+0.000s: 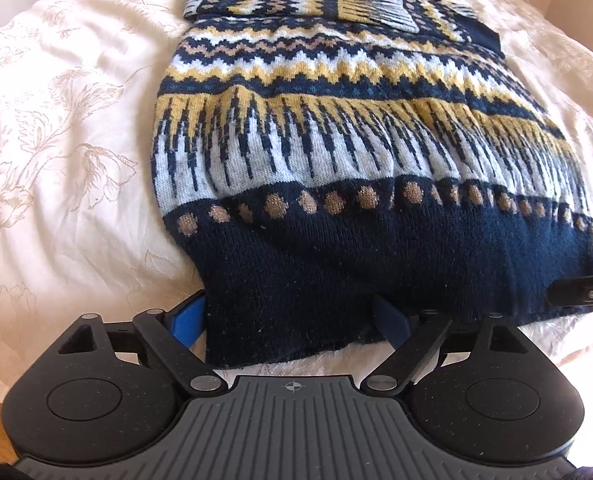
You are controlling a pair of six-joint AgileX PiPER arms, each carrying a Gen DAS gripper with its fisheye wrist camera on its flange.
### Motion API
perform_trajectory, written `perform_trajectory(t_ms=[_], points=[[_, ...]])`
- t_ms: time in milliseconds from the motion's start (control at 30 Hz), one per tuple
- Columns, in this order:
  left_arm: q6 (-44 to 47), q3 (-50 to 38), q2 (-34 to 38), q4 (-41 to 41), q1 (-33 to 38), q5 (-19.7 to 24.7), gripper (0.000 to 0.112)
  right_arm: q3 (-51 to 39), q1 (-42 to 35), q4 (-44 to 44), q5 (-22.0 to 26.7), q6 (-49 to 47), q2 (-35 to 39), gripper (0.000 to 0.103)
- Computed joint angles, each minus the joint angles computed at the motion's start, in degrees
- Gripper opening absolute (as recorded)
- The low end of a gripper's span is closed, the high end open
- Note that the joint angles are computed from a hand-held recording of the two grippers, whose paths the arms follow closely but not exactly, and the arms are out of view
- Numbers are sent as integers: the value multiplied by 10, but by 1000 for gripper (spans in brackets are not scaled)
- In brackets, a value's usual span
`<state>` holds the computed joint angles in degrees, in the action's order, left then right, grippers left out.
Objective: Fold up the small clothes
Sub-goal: 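Close both grippers on the navy ribbed hem, then lift the held hem with both grippers and fold it over toward the collar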
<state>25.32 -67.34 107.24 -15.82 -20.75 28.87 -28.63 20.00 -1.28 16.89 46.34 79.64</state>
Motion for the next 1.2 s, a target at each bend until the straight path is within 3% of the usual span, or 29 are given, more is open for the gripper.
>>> perform_trajectory(t_ms=[133,200,267,400,467,500,600,900,1200], points=[[29,-10,3,-44,20,18,70,28,0,11,-14,11,-39,82],[43,-22,10,-55,26,33,54,37,-2,23,-17,7,-51,71],[48,-33,15,-59,28,44,46,40,0,10,-14,25,-58,63],[56,-49,21,-79,33,70,25,49,-29,134,-18,-100,-67,38],[59,-48,17,-87,35,71,18,45,-38,189,-16,-151,-62,17],[54,-45,12,-89,34,67,16,46,-38,199,-16,-160,-65,15],[58,-37,-6,-107,37,63,11,43,-30,174,-18,-135,-70,14],[40,-42,-57,-147,48,59,10,36,-20,73,7,-15,-162,12],[36,-150,-28,-185,48,82,10,-24,-48,-6,21,51,-175,12]])
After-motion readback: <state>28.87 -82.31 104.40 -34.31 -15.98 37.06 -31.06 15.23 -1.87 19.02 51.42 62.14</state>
